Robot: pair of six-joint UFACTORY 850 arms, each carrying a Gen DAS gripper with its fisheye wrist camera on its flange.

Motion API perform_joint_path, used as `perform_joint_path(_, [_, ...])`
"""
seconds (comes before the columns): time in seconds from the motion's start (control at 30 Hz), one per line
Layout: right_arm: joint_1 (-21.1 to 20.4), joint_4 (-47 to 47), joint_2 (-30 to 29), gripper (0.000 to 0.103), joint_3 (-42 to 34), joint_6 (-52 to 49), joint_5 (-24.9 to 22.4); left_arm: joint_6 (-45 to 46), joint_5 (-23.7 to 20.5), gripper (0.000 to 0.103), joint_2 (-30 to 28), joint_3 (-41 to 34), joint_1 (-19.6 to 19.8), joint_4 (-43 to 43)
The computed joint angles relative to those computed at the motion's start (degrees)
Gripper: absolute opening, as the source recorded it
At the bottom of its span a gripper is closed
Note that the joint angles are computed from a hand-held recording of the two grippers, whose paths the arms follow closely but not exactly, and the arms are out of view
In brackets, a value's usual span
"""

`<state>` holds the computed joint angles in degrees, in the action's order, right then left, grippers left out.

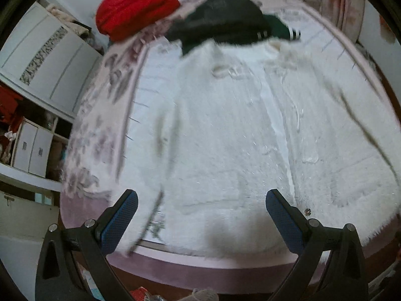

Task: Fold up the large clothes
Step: 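Grasp the cardigan sleeve cuff with the right tool and lift it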

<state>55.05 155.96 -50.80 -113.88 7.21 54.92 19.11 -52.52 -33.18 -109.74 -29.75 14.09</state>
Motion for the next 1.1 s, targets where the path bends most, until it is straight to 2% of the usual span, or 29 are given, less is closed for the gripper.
perform_joint_path(0.07, [1.23, -6.86, 0.64, 0.070, 5.45, 11.99, -1.91, -0.67, -0.23, 0.103, -0.89, 1.21, -0.92, 0.26])
perform_joint_path(0.1, [1.58, -10.07, 1.03, 0.061, 7.59, 17.02, -1.90, -0.45, -0.46, 0.103, -1.61, 0.98, -1.24, -0.18])
perform_joint_path(0.13, [1.96, -11.38, 0.64, 0.052, 7.64, 19.66, -0.28, -0.20, -0.29, 0.103, -1.80, 1.51, -1.65, -0.56])
perform_joint_path(0.2, [2.42, -13.13, -0.50, 0.041, 6.78, 23.86, 4.34, 0.25, 0.76, 0.103, -2.07, 2.63, -2.67, -1.11])
perform_joint_path(0.27, [2.37, -14.87, -1.05, 0.040, 6.74, 27.06, 7.92, 1.43, 1.64, 0.103, -2.37, 3.32, -3.37, -2.17])
perform_joint_path(0.4, [0.87, -16.21, -1.36, 0.041, 9.26, 29.03, 7.10, 2.45, 3.11, 0.103, -3.45, 3.40, -4.69, -2.98])
perform_joint_path(0.47, [-0.54, -15.32, -2.06, 0.038, 8.46, 26.82, 7.12, 2.02, 2.93, 0.103, -4.20, 2.51, -4.85, -3.02])
perform_joint_path(0.53, [-1.48, -13.65, -1.14, 0.015, 9.32, 24.53, 7.23, 0.23, 2.47, 0.103, -5.46, 0.88, -5.14, -1.71])
perform_joint_path(0.6, [-2.26, -11.94, 0.03, 0.010, 9.14, 20.47, 8.55, -1.14, 1.38, 0.103, -7.36, -1.63, -5.52, -0.81])
perform_joint_path(0.77, [-5.30, -6.07, -1.42, 0.008, -2.34, 1.06, 18.81, -2.22, -2.16, 0.103, -11.94, -8.65, -5.69, -1.00])
perform_joint_path(0.87, [-6.65, -3.77, -2.67, 0.008, -8.03, -5.40, 21.95, -2.88, -3.07, 0.103, -13.83, -12.29, -5.03, -1.73])
perform_joint_path(1.0, [-6.59, -2.69, -4.94, 0.008, -15.61, -6.15, 25.52, -3.33, -7.18, 0.103, -17.13, -18.45, -3.50, -3.28])
perform_joint_path(1.1, [-5.67, -2.23, -9.05, 0.008, -24.55, -7.13, 30.07, -2.92, -8.20, 0.103, -17.53, -19.34, -2.59, -3.36])
